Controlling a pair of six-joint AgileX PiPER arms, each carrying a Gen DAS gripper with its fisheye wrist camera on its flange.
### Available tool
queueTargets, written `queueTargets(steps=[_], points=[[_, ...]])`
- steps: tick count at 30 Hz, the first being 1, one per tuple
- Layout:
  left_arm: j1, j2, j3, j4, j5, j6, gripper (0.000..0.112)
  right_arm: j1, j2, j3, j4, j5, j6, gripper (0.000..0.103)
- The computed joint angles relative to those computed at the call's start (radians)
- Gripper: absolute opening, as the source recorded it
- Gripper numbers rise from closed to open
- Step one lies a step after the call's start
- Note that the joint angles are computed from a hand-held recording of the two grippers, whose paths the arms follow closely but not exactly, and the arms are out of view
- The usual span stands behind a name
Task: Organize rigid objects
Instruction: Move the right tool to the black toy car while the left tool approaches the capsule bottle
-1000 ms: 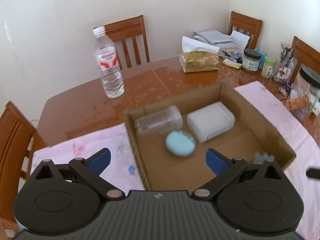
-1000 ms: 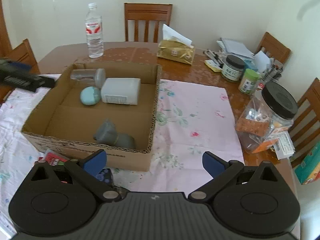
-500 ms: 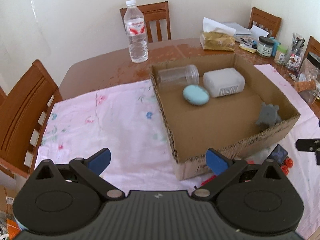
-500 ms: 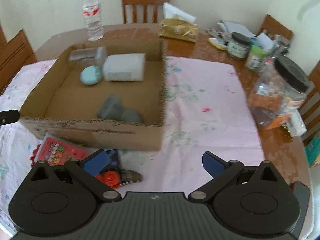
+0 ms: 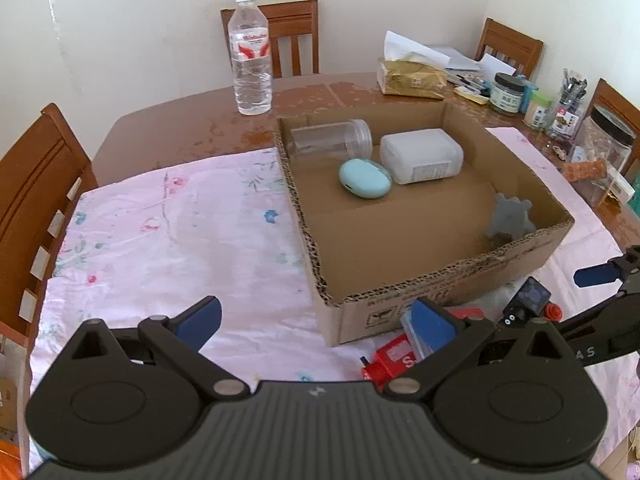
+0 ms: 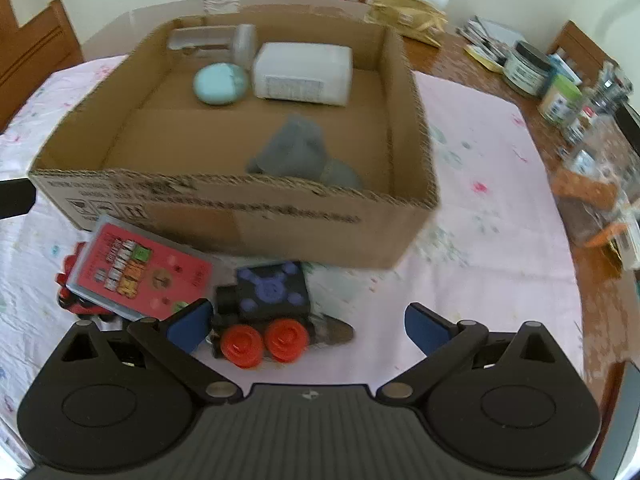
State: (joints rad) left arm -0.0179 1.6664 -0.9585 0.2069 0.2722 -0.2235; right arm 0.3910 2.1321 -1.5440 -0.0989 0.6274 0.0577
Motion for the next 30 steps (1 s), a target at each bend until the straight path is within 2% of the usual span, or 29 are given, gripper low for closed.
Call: queueTargets(steps=[4,10,15,21,27,30], points=[[-0.019,0.007,0.003,0.004,-0.008,-0.013,0.101,-0.023,-0.033,0.053,-0.025,-0.017,0.02,0.103],[-0.092,0.007,-0.003,0.235,0.033,-0.292,0.101,-0.092,-0.046,0.093,-0.014,-0.047,-0.032,0.103],[-0.164,0.013,-0.015,0.378,0.096,-0.5,0.101,-0.158,-0.059,0.107,0.048,-0.06,-0.139,0.103],[-0.256,0.012,-0.032,0.491,0.191,-0.678,0.101,-0.212,-0.062,0.099,0.33,-0.066,-0.441,0.103],[-0.342,0.014,-0.043,0.542,0.291,-0.791,0.101,-0.193,0.044,-0.009,0.369,-0.085,-0.459,0.103],[-0.375,0.011,-0.037,0.555,0.323,-0.832,0.101,-0.197,0.069,-0.018,0.331,-0.09,-0.462,0.103]])
